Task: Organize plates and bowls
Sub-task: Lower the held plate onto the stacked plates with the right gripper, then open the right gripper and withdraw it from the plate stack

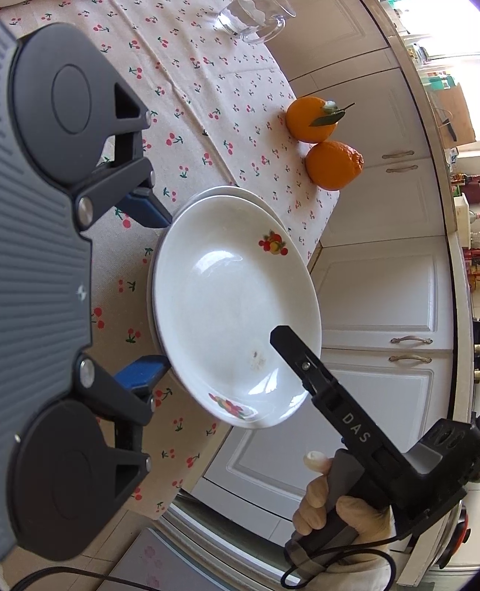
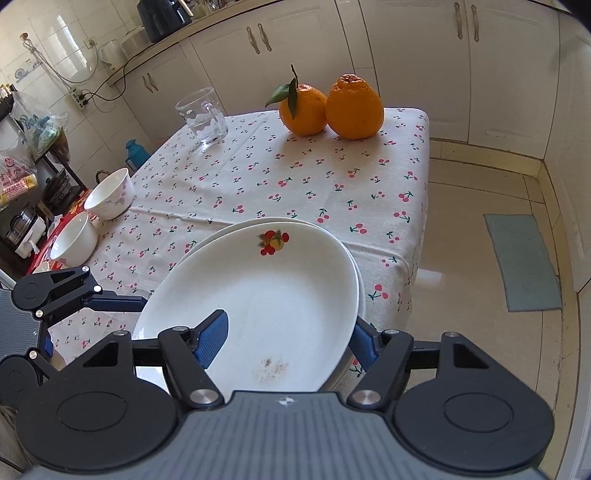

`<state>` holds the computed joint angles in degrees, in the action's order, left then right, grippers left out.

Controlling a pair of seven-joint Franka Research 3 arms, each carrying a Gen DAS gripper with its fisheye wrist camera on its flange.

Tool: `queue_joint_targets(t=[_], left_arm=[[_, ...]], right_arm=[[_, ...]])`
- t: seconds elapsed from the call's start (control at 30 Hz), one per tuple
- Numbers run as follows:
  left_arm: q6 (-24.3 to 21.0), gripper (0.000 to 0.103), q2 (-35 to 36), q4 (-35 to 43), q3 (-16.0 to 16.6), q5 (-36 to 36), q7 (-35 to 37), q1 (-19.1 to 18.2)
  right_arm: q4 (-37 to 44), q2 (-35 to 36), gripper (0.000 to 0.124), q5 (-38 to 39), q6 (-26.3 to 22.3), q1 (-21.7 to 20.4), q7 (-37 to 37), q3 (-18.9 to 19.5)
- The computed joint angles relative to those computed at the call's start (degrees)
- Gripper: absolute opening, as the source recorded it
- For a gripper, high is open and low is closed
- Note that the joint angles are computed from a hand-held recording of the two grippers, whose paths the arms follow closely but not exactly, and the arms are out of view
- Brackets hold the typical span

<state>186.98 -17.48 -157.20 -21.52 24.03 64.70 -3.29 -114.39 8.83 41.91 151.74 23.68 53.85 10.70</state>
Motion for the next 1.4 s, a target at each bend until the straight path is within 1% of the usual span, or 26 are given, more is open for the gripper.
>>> queue_joint_targets(t=[0.17,0.33,0.5,0.83,1.13,1.27,1.3,1.37,1.4], left_arm=[[-0.1,0.076,-0.5,-0.3,0.2,0.1,-0.2,-0.6],[0.0,0.076,-1.6,-1.2,0.8,0.0,-0.3,-1.4],[0.2,0.077,-2.8,-2.1,0.6,-0.1,-0.4,-1.3],[0.3,0.078,-4.9,-3.5,1.1,-0.3,-0.2,-2.3],[0.5,0.078,-6.3,-4.7,1.2,-0.6,-0.2,-2.9],[0.6,0.080,-7.1,-5.3,1.4,-0.8,-0.3,-3.1],[0.8,0.082,-7.4,-5.5,1.3,-0.8,-0.3,-3.1],[1.2,0.083,-8.1,-5.9,1.4,-0.9,-0.2,-3.0],[1.2,0.083,-8.4,-6.1,1.4,-0.9,-0.2,-3.0]], right_arm=[[-0.9,-0.8,0.079,-2.9,0.6,0.7,2.7,-0.3],[-1.7,-1.4,0.079,-4.5,1.2,1.0,4.4,-0.4],[-2.8,-2.1,0.081,-5.8,1.9,1.4,6.1,-0.4],[-5.2,-3.9,0.081,-8.8,3.1,2.3,9.0,-0.5],[-8.0,-5.6,0.082,-9.0,4.1,2.8,10.1,-0.4],[-9.8,-7.2,0.090,-7.6,5.6,3.4,9.3,-0.1],[-10.4,-7.6,0.092,-7.9,6.4,3.6,9.7,-0.1],[-11.8,-8.7,0.096,-10.8,8.4,4.3,12.9,0.1],[-12.6,-9.2,0.098,-14.1,9.7,4.7,16.5,0.2]])
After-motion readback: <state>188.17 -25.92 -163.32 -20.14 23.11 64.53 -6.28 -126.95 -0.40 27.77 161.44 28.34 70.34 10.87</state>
